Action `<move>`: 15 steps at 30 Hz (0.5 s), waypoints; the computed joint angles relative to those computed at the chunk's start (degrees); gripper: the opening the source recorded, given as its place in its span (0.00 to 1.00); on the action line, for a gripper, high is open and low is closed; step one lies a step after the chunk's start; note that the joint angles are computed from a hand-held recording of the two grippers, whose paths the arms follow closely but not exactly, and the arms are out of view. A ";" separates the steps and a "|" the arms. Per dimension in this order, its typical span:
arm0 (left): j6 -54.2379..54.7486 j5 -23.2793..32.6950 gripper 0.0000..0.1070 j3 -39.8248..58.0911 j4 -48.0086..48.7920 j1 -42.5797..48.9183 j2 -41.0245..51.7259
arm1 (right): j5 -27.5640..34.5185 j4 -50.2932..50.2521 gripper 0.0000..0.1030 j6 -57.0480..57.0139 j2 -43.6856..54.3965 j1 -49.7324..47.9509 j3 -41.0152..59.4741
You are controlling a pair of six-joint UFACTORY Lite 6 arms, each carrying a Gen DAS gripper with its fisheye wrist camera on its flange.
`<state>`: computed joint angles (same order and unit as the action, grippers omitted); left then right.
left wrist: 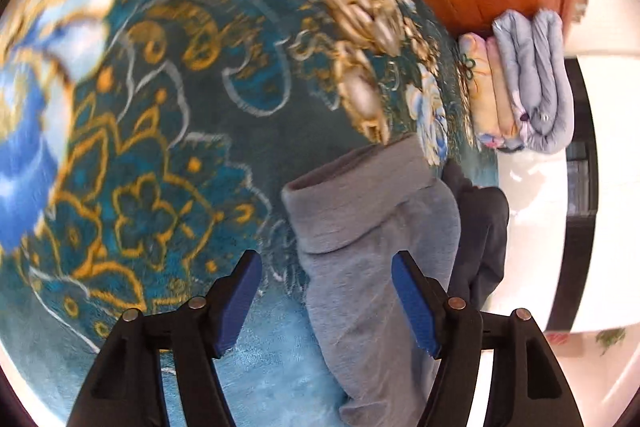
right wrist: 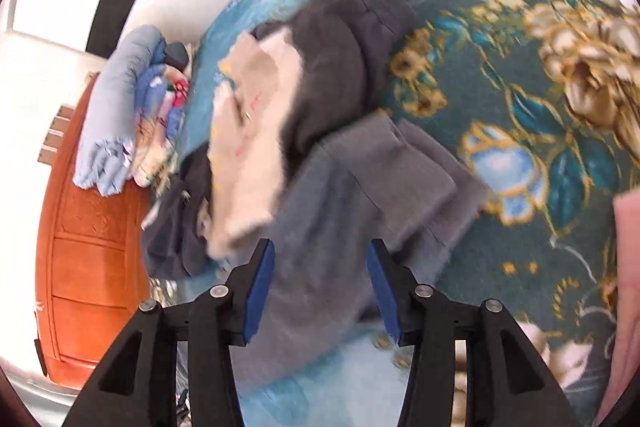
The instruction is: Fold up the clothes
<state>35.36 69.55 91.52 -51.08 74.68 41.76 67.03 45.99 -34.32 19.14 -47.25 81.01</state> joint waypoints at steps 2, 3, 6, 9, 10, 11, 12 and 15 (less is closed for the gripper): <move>-0.07 -0.82 0.67 -0.82 -1.05 -0.28 1.15 | -1.64 -2.03 0.48 -0.97 -1.09 -1.70 -4.27; 0.17 -1.91 0.67 -0.95 -0.88 -0.88 1.41 | -2.81 -2.49 0.48 -0.90 -1.09 -2.77 -6.16; 1.78 -4.70 0.67 -1.47 -1.16 -2.29 1.62 | -5.01 -1.69 0.49 -1.77 0.86 -5.82 -8.75; 4.14 -6.70 0.67 -1.94 -2.67 -3.42 1.25 | -7.99 0.86 0.51 -3.12 3.40 -7.14 -9.72; 4.93 -7.26 0.67 -1.82 -3.17 -3.65 1.42 | -8.46 2.65 0.51 -3.90 4.42 -7.48 -9.86; 5.77 -7.76 0.67 -1.66 -3.69 -3.81 1.64 | -8.47 4.66 0.51 -4.64 5.36 -7.91 -10.04; 6.61 -7.92 0.67 -1.70 -4.60 -3.68 1.90 | -8.30 7.01 0.51 -5.82 5.75 -8.40 -10.63; 9.93 -7.96 0.67 -2.61 -8.18 -2.72 2.76 | -7.47 12.20 0.64 -10.46 6.17 -9.49 -12.38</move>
